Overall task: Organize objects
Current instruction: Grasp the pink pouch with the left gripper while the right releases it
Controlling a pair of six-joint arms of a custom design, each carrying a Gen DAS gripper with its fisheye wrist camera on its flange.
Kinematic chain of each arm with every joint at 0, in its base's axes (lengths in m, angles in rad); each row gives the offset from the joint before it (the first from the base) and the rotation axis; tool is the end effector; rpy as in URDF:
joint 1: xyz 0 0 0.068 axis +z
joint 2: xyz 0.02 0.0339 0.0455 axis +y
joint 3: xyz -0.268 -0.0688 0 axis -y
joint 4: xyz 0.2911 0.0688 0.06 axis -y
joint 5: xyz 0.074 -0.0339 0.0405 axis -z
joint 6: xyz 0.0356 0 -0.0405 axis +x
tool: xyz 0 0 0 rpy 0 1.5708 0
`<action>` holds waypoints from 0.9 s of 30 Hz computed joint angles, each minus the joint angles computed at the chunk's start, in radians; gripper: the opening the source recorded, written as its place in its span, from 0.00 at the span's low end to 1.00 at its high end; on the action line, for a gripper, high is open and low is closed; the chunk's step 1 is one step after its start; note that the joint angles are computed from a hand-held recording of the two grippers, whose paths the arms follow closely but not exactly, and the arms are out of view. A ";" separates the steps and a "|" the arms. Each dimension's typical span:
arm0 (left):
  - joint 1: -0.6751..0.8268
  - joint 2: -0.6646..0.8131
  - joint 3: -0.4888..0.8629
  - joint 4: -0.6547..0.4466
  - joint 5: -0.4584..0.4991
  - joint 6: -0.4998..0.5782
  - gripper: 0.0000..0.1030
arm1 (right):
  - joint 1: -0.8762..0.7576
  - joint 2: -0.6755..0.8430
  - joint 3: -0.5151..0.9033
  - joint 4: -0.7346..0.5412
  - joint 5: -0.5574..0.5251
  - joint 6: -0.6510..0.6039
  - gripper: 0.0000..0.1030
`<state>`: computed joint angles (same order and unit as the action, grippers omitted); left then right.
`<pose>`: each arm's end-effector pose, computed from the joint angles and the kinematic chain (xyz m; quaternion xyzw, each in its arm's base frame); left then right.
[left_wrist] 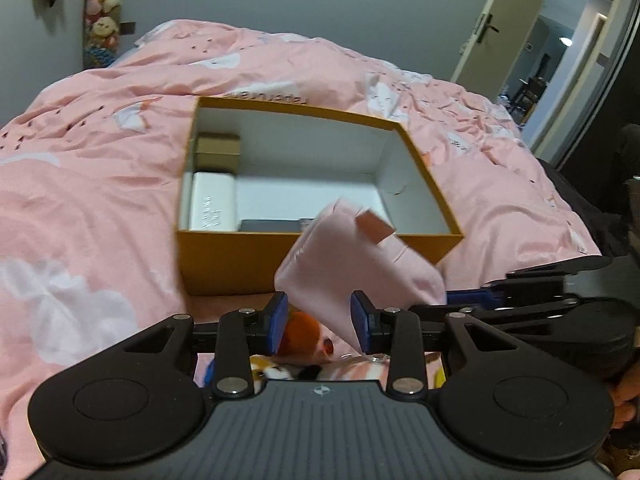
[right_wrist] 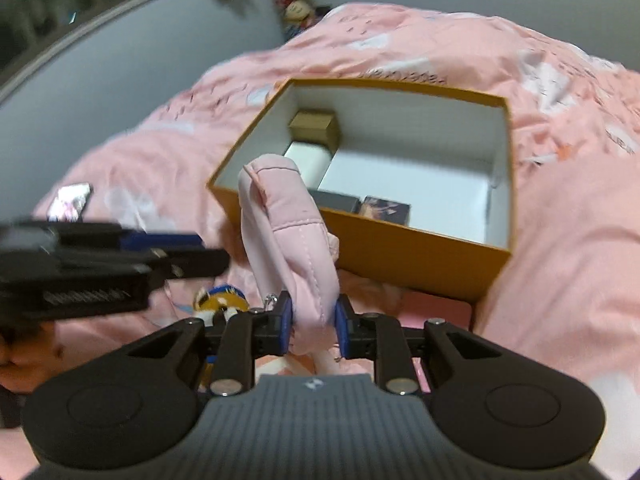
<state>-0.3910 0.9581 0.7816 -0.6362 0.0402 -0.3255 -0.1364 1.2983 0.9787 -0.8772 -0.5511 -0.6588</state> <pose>0.2198 -0.0922 0.2611 0.0378 0.9281 -0.1472 0.3399 0.2811 -0.0198 0.2400 -0.2930 0.9004 0.1772 0.2685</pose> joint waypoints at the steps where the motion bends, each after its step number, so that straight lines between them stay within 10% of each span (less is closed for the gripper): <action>1: 0.007 0.000 -0.001 -0.006 -0.001 0.001 0.39 | 0.017 0.011 0.001 0.015 0.025 0.013 0.22; 27: 0.114 0.042 -0.012 -0.039 0.107 -0.201 0.43 | 0.007 0.099 0.035 -0.004 -0.085 0.011 0.34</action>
